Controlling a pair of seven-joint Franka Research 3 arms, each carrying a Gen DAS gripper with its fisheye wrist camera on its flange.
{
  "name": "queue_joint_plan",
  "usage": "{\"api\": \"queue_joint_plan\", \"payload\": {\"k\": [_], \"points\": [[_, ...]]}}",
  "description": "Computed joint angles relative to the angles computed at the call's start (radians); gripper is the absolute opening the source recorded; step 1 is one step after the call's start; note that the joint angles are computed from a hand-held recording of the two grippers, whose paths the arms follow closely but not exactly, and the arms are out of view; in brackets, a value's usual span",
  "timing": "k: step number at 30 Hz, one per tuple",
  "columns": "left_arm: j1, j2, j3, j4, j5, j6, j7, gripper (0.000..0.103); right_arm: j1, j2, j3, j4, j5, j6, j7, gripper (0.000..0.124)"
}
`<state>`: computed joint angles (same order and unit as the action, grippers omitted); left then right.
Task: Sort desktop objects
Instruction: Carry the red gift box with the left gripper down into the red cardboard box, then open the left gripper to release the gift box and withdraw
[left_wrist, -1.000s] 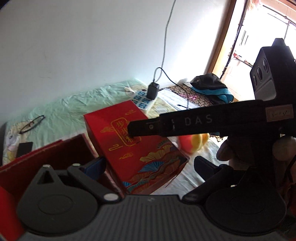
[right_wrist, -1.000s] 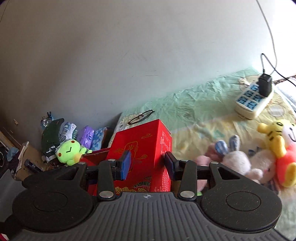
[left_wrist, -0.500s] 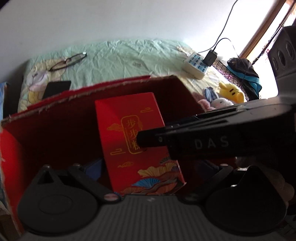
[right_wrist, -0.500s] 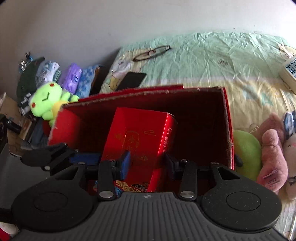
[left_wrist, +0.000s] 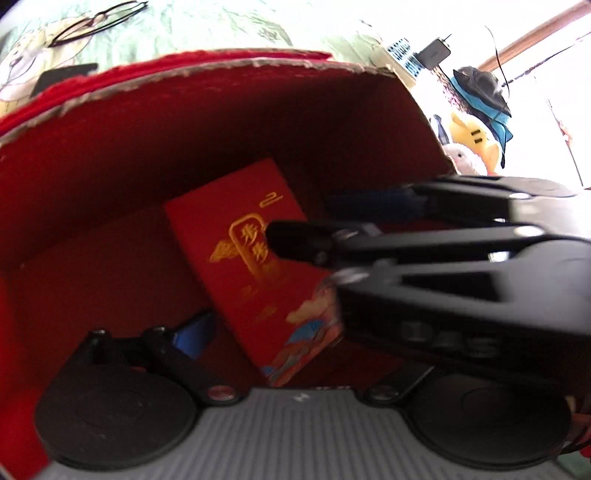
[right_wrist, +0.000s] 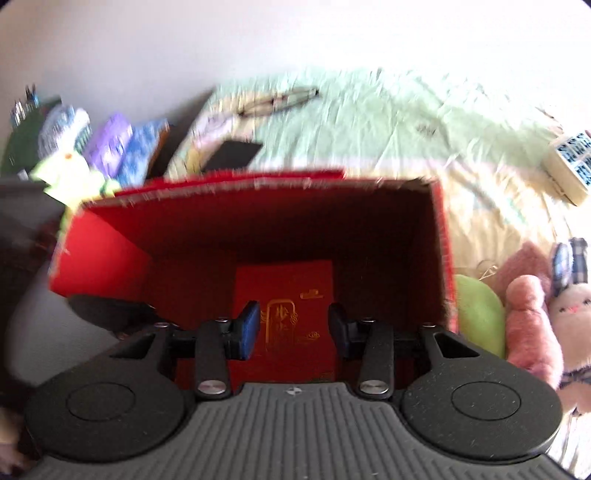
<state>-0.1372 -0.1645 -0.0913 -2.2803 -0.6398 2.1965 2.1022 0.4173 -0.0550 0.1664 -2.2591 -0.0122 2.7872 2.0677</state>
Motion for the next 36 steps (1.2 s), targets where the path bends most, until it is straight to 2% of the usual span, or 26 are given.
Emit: {"api": "queue_joint_plan", "payload": {"k": [2,5,7,9,11,15,18,20,24,27,29,33,36], "points": [[-0.003,0.009,-0.003,0.01,0.004,0.007,0.014,0.097,-0.022,-0.064,0.012,-0.071,-0.071,0.095,0.099,0.043],[-0.006,0.044,-0.018,0.04,0.04,0.021,0.003,0.097,-0.145,-0.172,0.098,-0.188,-0.236,0.235,0.315,0.043],[-0.004,0.079,-0.023,0.077,0.046,-0.01,-0.008,0.097,-0.192,-0.228,0.129,-0.255,-0.217,0.307,0.363,0.043],[-0.005,0.096,-0.035,0.099,0.043,-0.022,0.016,0.097,-0.163,-0.274,0.093,-0.312,-0.147,0.344,0.346,0.043],[-0.01,0.108,-0.049,0.113,0.044,-0.018,0.031,0.097,-0.167,-0.308,0.093,-0.342,-0.112,0.339,0.332,0.042],[-0.021,0.132,-0.073,0.135,0.039,0.005,0.036,0.097,-0.278,-0.338,0.212,-0.36,-0.093,0.325,0.363,0.033],[-0.029,0.14,-0.085,0.139,0.072,0.022,0.023,0.098,-0.282,-0.332,0.227,-0.363,-0.05,0.336,0.34,0.028],[-0.028,0.143,-0.085,0.141,0.067,0.018,0.024,0.098,-0.326,-0.311,0.275,-0.349,-0.049,0.343,0.339,0.027],[-0.026,0.137,-0.086,0.134,0.068,0.033,0.008,0.097,-0.346,-0.302,0.303,-0.344,-0.037,0.34,0.333,0.027],[-0.033,0.098,-0.088,0.092,0.083,0.1,-0.016,0.097,-0.402,-0.313,0.363,-0.336,-0.069,0.32,0.353,0.026],[-0.04,0.06,-0.085,0.052,0.093,0.155,-0.048,0.098,-0.416,-0.321,0.379,-0.338,-0.086,0.32,0.364,0.026],[-0.051,-0.007,-0.07,-0.016,0.159,0.253,-0.153,0.099,-0.378,-0.335,0.352,-0.35,-0.077,0.322,0.357,0.027],[-0.052,-0.071,-0.075,-0.078,0.273,0.321,-0.282,0.099,-0.348,-0.347,0.34,-0.357,-0.066,0.315,0.345,0.027]]}}
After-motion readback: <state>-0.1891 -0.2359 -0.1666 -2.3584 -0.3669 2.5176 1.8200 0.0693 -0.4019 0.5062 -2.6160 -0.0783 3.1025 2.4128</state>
